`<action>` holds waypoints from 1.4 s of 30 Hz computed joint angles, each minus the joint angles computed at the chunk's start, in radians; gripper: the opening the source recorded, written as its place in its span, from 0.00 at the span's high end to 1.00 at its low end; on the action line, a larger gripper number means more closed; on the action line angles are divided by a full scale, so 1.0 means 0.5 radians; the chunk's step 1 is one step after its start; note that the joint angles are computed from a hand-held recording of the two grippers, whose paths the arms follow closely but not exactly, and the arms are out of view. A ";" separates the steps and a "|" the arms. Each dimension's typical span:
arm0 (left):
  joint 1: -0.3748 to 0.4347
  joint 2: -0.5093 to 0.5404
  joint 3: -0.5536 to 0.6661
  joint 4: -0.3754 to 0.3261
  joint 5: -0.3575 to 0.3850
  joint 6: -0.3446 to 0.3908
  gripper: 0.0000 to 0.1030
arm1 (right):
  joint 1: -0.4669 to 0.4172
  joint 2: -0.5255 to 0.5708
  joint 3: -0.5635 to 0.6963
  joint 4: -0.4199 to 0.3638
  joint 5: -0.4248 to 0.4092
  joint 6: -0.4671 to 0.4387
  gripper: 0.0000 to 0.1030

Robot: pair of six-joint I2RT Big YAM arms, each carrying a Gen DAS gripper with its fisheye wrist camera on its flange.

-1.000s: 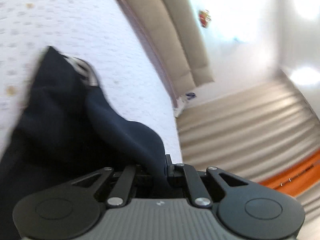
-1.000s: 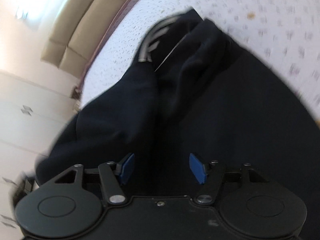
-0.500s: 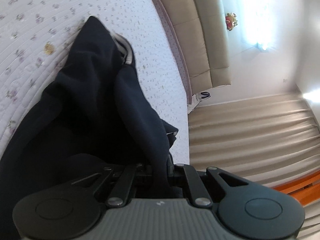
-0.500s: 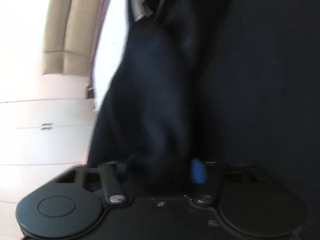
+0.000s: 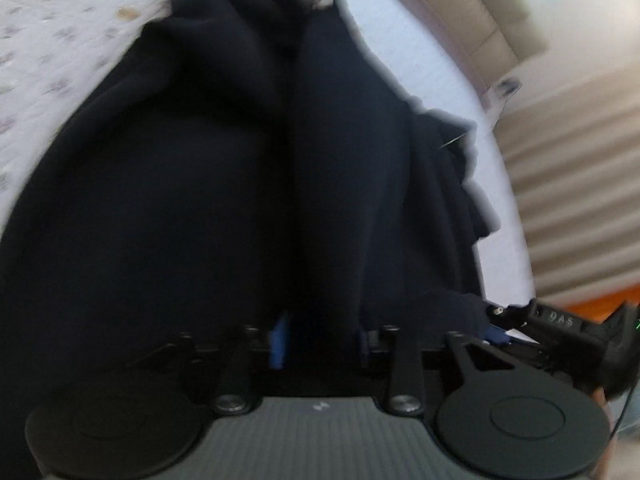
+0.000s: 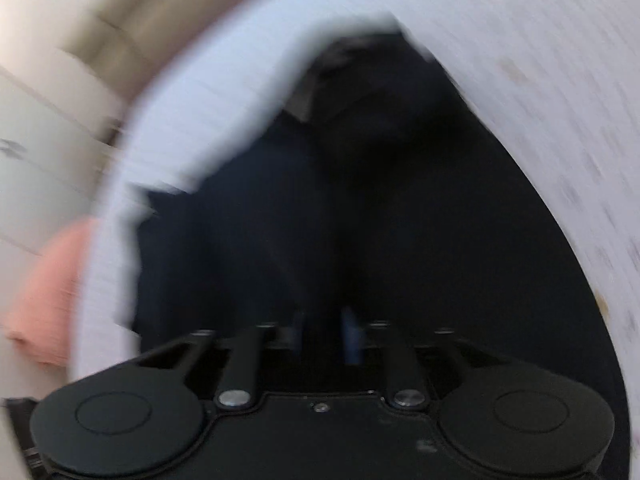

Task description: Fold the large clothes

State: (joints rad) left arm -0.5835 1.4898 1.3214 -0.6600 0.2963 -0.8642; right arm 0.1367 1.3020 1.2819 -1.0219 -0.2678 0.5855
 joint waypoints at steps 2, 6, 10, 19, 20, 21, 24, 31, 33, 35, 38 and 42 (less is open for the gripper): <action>0.031 -0.059 -0.025 -0.017 0.009 -0.057 0.63 | -0.037 -0.038 -0.082 0.019 -0.055 0.089 0.38; 0.051 -0.175 0.073 -0.073 -0.183 0.070 0.62 | -0.005 -0.186 -0.023 0.115 0.030 0.004 0.38; 0.017 -0.179 0.135 0.229 -0.053 0.137 0.57 | 0.199 -0.224 0.116 0.214 0.033 -0.066 0.37; -0.118 0.159 0.209 -0.120 -0.073 0.156 0.82 | 0.437 -0.046 -0.111 0.118 0.075 0.112 1.00; -0.107 0.124 0.145 -0.039 -0.052 0.083 0.82 | 0.443 -0.078 -0.170 0.190 0.091 0.121 1.00; -0.100 0.104 0.119 -0.012 -0.042 0.034 0.82 | 0.442 -0.089 -0.181 0.203 0.091 0.120 1.00; -0.110 0.051 0.120 -0.040 -0.098 0.016 0.82 | 0.465 -0.069 -0.083 0.083 0.133 0.080 1.00; -0.122 -0.250 0.106 -0.358 -0.232 0.126 0.78 | 0.515 -0.419 -0.120 -0.033 0.195 -0.038 0.41; -0.132 -0.301 0.114 -0.513 -0.293 0.093 0.77 | 0.496 -0.559 -0.183 -0.207 0.191 -0.072 0.41; -0.147 -0.321 0.135 -0.663 -0.362 0.032 0.77 | 0.454 -0.668 -0.248 -0.377 0.150 -0.053 0.41; -0.150 -0.438 0.079 -0.839 -0.378 -0.014 0.77 | 0.392 -0.832 -0.330 -0.579 0.132 -0.025 0.41; -0.134 -0.525 -0.020 -0.952 -0.336 -0.003 0.73 | 0.382 -0.937 -0.326 -0.780 0.299 0.040 0.38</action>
State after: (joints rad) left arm -0.6503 1.2273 1.3114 -1.1361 0.1283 -0.8655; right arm 0.3277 0.8334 1.1188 -1.4118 -0.1184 0.6053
